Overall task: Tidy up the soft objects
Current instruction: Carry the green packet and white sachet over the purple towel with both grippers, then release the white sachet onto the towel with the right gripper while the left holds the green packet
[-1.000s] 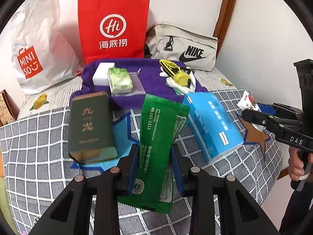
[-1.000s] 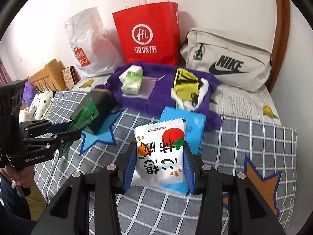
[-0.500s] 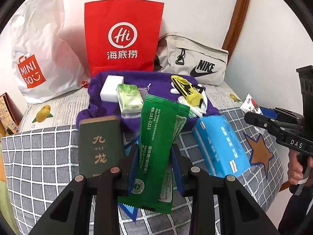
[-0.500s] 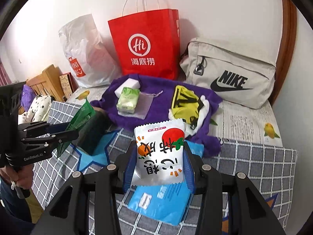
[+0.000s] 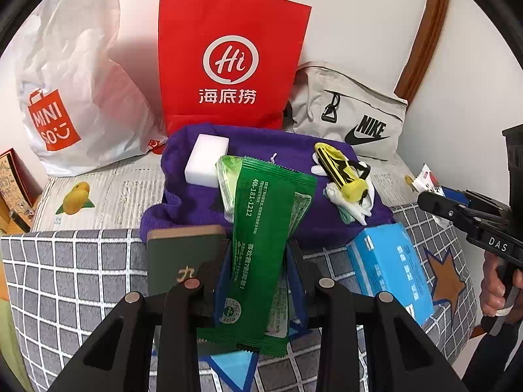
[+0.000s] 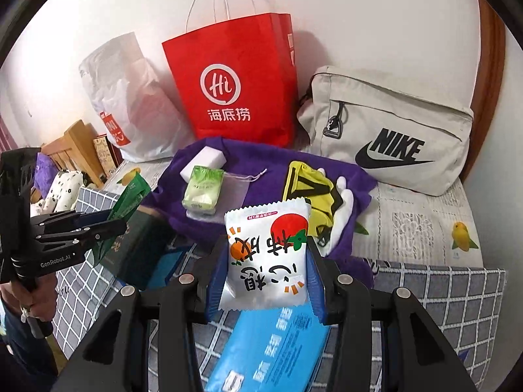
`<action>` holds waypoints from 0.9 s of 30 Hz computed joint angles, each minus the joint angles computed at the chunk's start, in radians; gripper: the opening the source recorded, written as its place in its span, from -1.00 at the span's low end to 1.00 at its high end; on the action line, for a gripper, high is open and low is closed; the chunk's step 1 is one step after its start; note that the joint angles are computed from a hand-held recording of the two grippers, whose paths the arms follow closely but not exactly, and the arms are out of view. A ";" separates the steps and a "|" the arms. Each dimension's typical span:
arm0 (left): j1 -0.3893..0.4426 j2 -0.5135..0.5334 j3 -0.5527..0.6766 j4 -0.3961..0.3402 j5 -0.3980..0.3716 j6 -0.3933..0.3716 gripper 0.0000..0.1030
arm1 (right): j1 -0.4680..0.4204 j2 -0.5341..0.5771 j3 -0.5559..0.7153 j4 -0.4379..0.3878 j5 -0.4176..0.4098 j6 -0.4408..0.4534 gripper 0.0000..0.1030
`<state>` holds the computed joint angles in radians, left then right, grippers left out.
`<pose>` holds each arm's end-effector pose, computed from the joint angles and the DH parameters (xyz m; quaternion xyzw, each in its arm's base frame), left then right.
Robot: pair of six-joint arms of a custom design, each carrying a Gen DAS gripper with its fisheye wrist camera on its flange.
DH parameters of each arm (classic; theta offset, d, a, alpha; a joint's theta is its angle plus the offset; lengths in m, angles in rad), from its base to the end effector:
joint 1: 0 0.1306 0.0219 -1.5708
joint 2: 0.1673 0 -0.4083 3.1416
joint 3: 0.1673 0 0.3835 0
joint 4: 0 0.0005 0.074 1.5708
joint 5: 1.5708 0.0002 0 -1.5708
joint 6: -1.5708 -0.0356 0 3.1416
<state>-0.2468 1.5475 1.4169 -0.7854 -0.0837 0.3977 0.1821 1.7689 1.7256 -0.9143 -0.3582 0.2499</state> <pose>0.5119 -0.1264 0.3978 -0.0847 0.9423 -0.0642 0.3173 0.6002 0.1227 0.4074 -0.2536 0.9048 0.1597 0.3026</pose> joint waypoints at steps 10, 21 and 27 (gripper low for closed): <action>0.031 0.069 0.077 -0.018 0.009 -0.020 -0.40 | 0.017 0.085 0.105 -0.022 -0.008 -0.018 -0.15; 0.050 0.160 0.176 -0.045 0.039 -0.033 -0.40 | 0.033 0.187 0.241 -0.057 -0.009 -0.034 -0.15; 0.061 0.206 0.224 -0.056 0.047 -0.032 -0.40 | 0.043 0.262 0.338 -0.110 -0.009 -0.026 -0.15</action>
<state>-0.1862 1.7530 1.6411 -0.8409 -0.0363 0.3655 0.2251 2.0314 2.0640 -1.0248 -0.3671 0.2242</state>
